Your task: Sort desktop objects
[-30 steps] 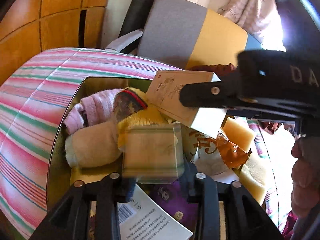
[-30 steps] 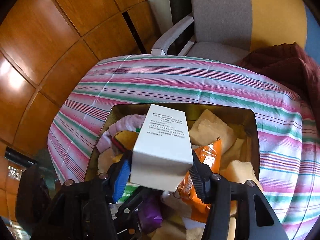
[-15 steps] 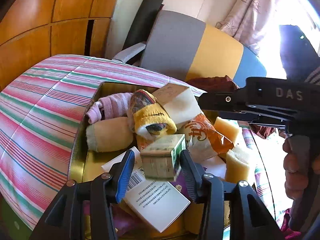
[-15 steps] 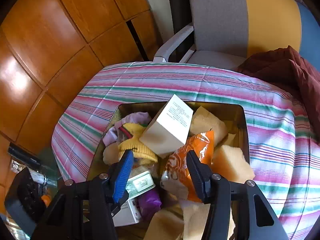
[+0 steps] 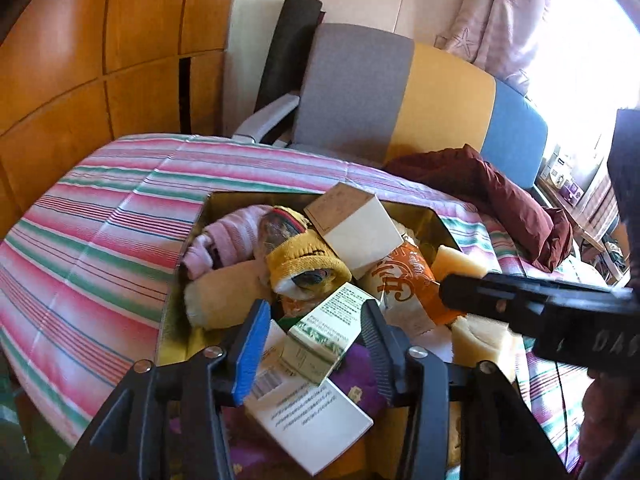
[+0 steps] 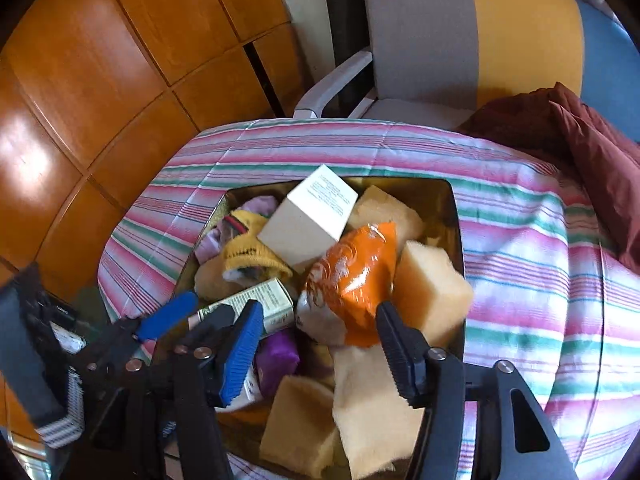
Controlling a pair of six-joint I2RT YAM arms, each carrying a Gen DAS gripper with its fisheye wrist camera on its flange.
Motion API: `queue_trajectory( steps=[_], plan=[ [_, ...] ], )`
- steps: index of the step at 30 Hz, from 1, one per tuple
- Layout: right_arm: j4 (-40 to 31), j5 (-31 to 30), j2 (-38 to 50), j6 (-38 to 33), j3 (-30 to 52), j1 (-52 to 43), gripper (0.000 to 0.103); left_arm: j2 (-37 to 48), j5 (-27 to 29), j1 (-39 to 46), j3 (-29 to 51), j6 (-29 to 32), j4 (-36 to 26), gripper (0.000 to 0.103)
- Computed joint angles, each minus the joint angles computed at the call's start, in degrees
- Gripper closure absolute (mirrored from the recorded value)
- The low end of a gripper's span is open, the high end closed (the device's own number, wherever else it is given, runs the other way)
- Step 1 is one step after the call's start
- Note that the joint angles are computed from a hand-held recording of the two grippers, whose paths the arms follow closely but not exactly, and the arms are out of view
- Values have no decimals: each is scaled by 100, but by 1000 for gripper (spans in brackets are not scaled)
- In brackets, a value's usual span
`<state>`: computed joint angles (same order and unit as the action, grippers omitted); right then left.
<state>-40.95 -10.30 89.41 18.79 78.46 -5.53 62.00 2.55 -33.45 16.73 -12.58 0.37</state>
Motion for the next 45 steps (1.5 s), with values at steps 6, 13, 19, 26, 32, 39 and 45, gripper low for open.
queue_trajectory(
  steps=[6, 13, 19, 26, 32, 39, 45],
  plan=[
    [76, 321, -543, 56, -577, 171, 37, -1116, -229, -66, -122, -40, -883, 52],
    [139, 1099, -1273, 110, -1176, 548, 31, -2530, -870, -457, -124, -167, -2141, 32],
    [136, 2064, -1705, 161, -1549, 1045, 23, -3239, -1736, -1137, 24, -595, -2996, 22],
    [136, 2552, -2005, 426, -1876, 1270, 15, -3360, -2911, -2064, 204, -1315, -3569, 21],
    [119, 2718, -2168, 452, -1950, 1318, 13, -3565, -3352, -2443, 275, -1715, -3829, 22],
    [193, 2776, -2145, 394, -1970, 1456, 12, -3157, -3993, -3100, 389, -2173, -3881, 23],
    [247, 2829, -2123, 376, -2012, 1496, 12, -3024, -3751, -2927, 286, -1983, -3651, 33]
  ],
)
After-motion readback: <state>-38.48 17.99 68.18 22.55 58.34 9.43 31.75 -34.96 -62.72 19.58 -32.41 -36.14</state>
